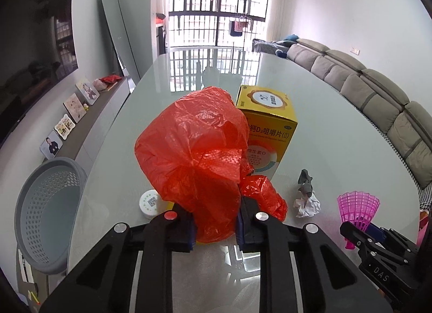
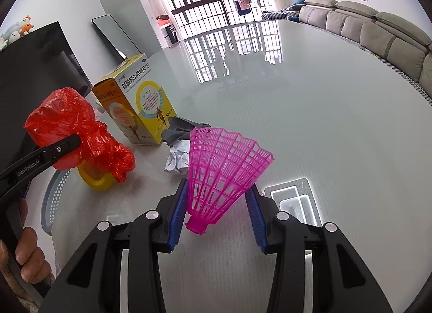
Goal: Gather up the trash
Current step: 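Grasp the red plastic bag with the left gripper while the right holds the shuttlecock, then carry the red bag in the left gripper and shuttlecock in the right over the grey basket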
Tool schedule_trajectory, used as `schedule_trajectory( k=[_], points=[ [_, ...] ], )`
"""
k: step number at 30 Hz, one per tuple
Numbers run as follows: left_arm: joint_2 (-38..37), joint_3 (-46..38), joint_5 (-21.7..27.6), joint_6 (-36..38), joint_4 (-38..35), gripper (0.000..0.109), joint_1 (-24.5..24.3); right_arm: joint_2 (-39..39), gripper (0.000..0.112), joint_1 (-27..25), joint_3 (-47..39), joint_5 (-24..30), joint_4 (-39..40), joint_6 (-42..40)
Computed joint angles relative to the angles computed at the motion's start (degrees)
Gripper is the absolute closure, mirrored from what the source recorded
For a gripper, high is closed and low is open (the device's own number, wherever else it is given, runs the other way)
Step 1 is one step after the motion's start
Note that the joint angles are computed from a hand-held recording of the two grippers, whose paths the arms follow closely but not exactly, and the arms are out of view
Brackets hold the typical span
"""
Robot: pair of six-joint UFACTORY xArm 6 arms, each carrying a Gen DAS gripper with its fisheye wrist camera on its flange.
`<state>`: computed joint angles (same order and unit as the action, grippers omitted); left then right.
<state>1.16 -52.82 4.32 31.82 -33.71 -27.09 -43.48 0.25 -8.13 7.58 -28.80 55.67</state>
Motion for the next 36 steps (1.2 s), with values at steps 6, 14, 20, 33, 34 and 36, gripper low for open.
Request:
schedule_trajectory(
  k=[6, 14, 20, 33, 34, 36],
  points=[
    [-4.9, 4.5, -2.6, -1.8, 2.7, 0.087, 1.3, -2.3, 0.071, 2.5, -0.6, 2.6, -4.8, 4.5],
    [-9.3, 9.6, -5.1, -6.9, 8.7, 0.087, 5.8, 0.1, 0.071, 7.7, -4.4, 4.2, -10.8, 9.3],
    [-10.7, 10.3, -5.0, 4.1, -2.7, 0.087, 8.6, 7.0, 0.071, 12.6, -10.6, 4.7, -18.7, 17.2],
    [-6.7, 4.9, -2.7, 22.7, -21.2, 0.087, 17.5, 29.0, 0.071, 22.4, -31.2, 2.4, -30.3, 25.8],
    [-6.0, 4.3, -2.6, 23.6, -22.0, 0.087, 18.1, 30.7, 0.071, 22.7, -32.8, 2.1, -30.0, 25.1],
    [-4.2, 3.0, -2.4, 24.9, -22.7, 0.087, 19.7, 34.3, 0.071, 23.6, -36.3, 1.6, -29.1, 23.4]
  ],
)
